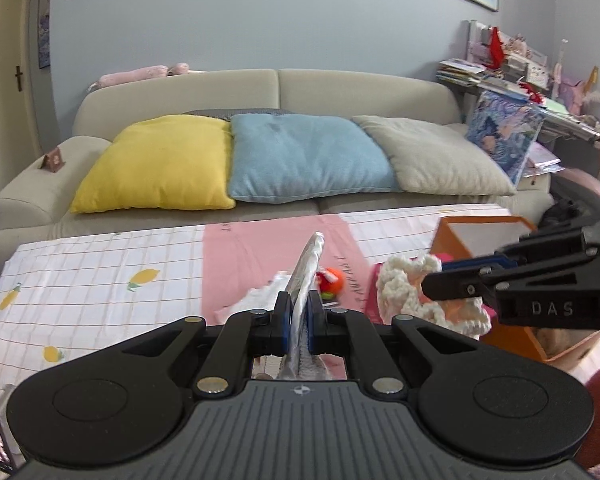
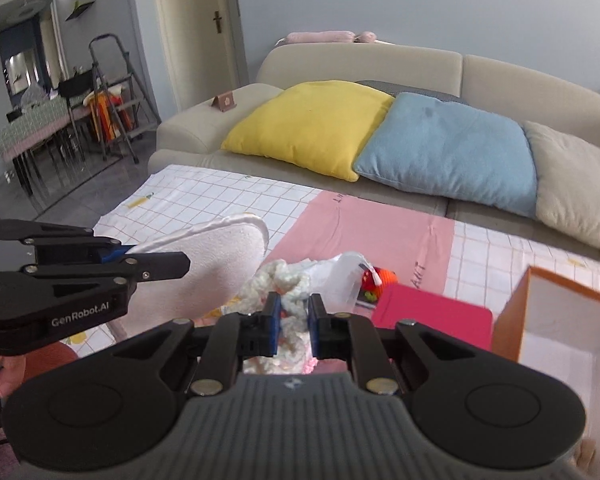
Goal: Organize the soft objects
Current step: 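Carry the slipper and rope toy over the cardboard box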
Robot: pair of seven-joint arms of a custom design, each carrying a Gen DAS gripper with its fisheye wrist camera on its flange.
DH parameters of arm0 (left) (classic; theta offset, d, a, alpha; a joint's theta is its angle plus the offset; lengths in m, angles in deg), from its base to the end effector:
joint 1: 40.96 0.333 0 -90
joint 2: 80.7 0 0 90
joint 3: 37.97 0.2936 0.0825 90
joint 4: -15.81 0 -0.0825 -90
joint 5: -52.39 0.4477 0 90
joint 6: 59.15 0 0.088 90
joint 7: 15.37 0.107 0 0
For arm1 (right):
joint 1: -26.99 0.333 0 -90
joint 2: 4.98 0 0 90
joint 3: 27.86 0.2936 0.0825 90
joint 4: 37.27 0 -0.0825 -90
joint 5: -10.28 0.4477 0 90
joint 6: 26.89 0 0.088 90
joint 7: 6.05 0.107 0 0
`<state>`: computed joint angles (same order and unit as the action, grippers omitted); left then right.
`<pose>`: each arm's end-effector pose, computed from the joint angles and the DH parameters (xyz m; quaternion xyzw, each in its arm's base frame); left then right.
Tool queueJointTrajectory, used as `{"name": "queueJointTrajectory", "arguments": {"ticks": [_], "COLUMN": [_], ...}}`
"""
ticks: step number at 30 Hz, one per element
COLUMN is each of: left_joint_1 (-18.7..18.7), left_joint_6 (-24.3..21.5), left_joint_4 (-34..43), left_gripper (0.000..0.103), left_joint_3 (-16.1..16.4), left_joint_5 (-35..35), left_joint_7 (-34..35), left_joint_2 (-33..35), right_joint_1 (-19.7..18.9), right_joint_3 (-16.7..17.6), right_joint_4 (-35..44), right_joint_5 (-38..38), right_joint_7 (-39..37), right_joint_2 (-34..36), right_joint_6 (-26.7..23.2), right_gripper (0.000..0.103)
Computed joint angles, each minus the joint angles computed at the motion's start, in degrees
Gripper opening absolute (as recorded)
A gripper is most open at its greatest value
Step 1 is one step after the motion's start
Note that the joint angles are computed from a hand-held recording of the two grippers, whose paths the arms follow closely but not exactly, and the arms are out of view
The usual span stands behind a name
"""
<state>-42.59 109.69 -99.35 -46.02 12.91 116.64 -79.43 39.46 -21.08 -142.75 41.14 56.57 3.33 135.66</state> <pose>0.6561 -0.0691 0.4904 -0.5312 0.7091 -0.3810 0.2643 0.6730 0.2030 0.4956 -0.7395 0.5115 -0.1787 0.3995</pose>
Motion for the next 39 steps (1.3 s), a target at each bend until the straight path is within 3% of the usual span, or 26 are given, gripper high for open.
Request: {"name": "queueJointTrajectory", "arguments": {"ticks": [10,14,22,25,33,39], "left_joint_1": [-4.95,-7.06,-9.80,-10.12,-9.74,-10.93], "left_joint_6": [-1.68,-3.60,-7.94,-9.16,-11.27,-14.92], "left_joint_4": [-2.36,-2.91,0.48,3.35,14.16,24.17], "left_gripper": [0.008,0.008,0.008,0.008,0.008,0.008], "left_joint_3": [0.30,0.78,0.39,-0.91,-5.76,-6.97], "left_joint_5": [-12.98,-15.06,-15.84,-14.65,-7.33,7.88], "left_joint_7": [13.33,15.29,18.32,19.41,17.75,6.23], "left_joint_2": [-5.01,-6.69,-5.56,-3.19,6.78,16.84], "right_joint_1": [1.17,2.35,3.81,2.47,4.79,7.30], "right_joint_3": [-3.55,-5.65,-9.99,-10.67,-18.14,-22.19], "right_joint_4": [-14.50,-18.80,-25.78,-27.54,-27.36,-23.76], "right_joint_5": [3.79,5.58,2.24,-0.98,0.10,10.08], "right_joint_7": [3.64,3.68,9.06,13.77,17.79,11.84], "right_joint_2": [-11.21,-15.05,-20.98,-21.81,-20.24,-16.61], "right_joint_6": [6.31,9.11,15.17,16.99,18.07,16.54], "right_gripper": [0.012,0.012,0.012,0.013,0.013,0.013]}}
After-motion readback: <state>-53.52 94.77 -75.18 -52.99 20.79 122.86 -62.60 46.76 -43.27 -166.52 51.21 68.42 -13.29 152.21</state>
